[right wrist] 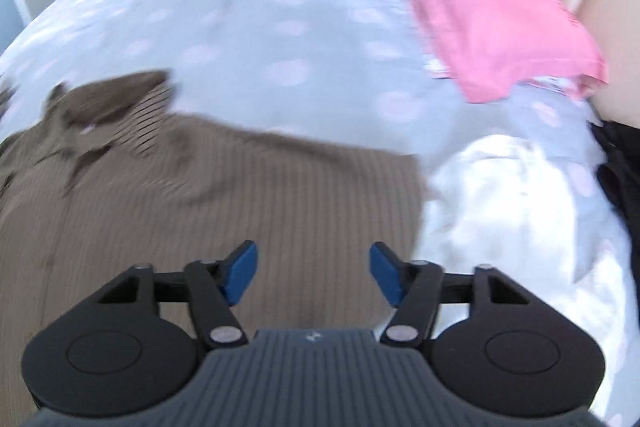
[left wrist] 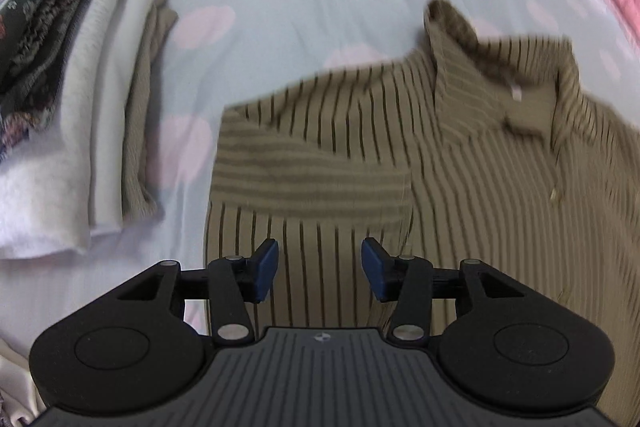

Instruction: Fold clothes

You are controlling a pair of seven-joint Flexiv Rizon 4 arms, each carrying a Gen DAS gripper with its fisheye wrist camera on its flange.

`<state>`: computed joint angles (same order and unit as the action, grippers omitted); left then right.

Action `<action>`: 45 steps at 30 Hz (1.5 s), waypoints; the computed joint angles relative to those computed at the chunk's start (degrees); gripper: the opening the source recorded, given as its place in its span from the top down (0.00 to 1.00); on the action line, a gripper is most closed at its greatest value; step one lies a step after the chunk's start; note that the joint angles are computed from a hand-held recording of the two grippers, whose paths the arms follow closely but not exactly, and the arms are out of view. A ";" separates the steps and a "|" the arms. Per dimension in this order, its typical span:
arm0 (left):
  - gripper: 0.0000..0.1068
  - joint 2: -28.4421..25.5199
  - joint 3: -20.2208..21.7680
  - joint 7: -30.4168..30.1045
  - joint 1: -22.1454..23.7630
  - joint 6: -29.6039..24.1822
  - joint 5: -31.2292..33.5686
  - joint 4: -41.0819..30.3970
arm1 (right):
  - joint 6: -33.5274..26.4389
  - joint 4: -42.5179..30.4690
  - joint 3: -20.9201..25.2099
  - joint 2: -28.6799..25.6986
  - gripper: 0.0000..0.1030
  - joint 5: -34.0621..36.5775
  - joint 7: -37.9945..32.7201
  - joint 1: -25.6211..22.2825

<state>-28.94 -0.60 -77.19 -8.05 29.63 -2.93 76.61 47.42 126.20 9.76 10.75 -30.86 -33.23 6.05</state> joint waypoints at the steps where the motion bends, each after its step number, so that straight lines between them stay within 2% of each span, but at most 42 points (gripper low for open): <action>1: 0.59 0.17 0.19 0.16 -0.20 0.18 0.63 0.46 | 0.31 0.28 -0.71 -0.15 0.48 -0.63 0.21 -0.83; 8: 0.59 -0.22 0.88 -0.95 -0.46 -1.14 2.08 1.33 | 5.18 2.14 -4.11 -2.61 0.51 -4.36 3.39 -6.27; 10: 0.59 -1.03 1.23 -1.66 -0.79 -2.99 3.22 0.16 | 6.60 2.26 -4.93 -3.29 0.51 -4.55 3.64 -7.38; 14: 0.58 -1.84 1.34 -3.33 -0.82 -3.28 3.49 -0.04 | 7.94 1.52 -6.03 -5.72 0.49 -5.45 2.56 -8.62; 15: 0.57 -1.99 1.31 -3.77 -0.76 -3.25 3.34 -0.05 | 8.16 1.29 -6.31 -6.33 0.45 -5.78 2.26 -8.85; 18: 0.54 -2.52 1.26 -4.98 -0.61 -4.00 2.95 -0.71 | 11.12 1.27 -7.31 -7.78 0.42 -6.56 3.61 -9.88; 24: 0.50 -4.21 1.03 -6.35 -0.07 -7.25 1.89 -3.40 | 17.08 0.72 -9.03 -10.83 0.41 -2.34 4.65 -11.12; 29: 0.49 -4.11 1.27 -7.27 -0.62 -6.84 2.81 -3.21 | 23.37 0.92 -10.24 -14.08 0.38 -0.90 7.72 -11.52; 33: 0.48 -4.30 1.24 -8.15 -0.48 -7.64 2.51 -3.71 | 29.25 0.58 -12.16 -17.65 0.40 -3.17 11.93 -10.95; 38: 0.47 -3.80 1.29 -8.91 -0.70 -6.50 2.87 -2.73 | 30.84 -1.01 -14.37 -21.63 0.54 -3.74 13.60 -8.91; 39: 0.47 -3.75 1.32 -9.06 -0.78 -6.45 3.01 -2.68 | 31.09 -1.26 -14.25 -22.18 0.64 -2.58 13.14 -8.81; 40: 0.47 -3.69 1.32 -9.18 -0.79 -6.37 3.04 -2.61 | 31.30 -1.53 -14.13 -22.71 0.83 -1.35 12.60 -8.69; 41: 0.46 -3.61 1.28 -9.23 -0.74 -6.28 2.98 -2.48 | 31.32 -1.66 -14.13 -22.89 0.93 -0.49 12.17 -8.44; 42: 0.46 -3.52 1.24 -9.25 -0.68 -6.18 2.88 -2.32 | 31.99 -1.22 -15.28 -22.64 0.97 -1.86 13.32 -7.63; 45: 0.46 -3.02 1.07 -8.91 -0.39 -5.44 2.49 -1.41 | 34.40 0.65 -21.02 -20.35 0.98 -14.83 22.70 -5.52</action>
<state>-31.96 0.47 -86.11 -8.44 24.19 -0.44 75.20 81.82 126.85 -11.27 -9.60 -45.69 -10.53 0.53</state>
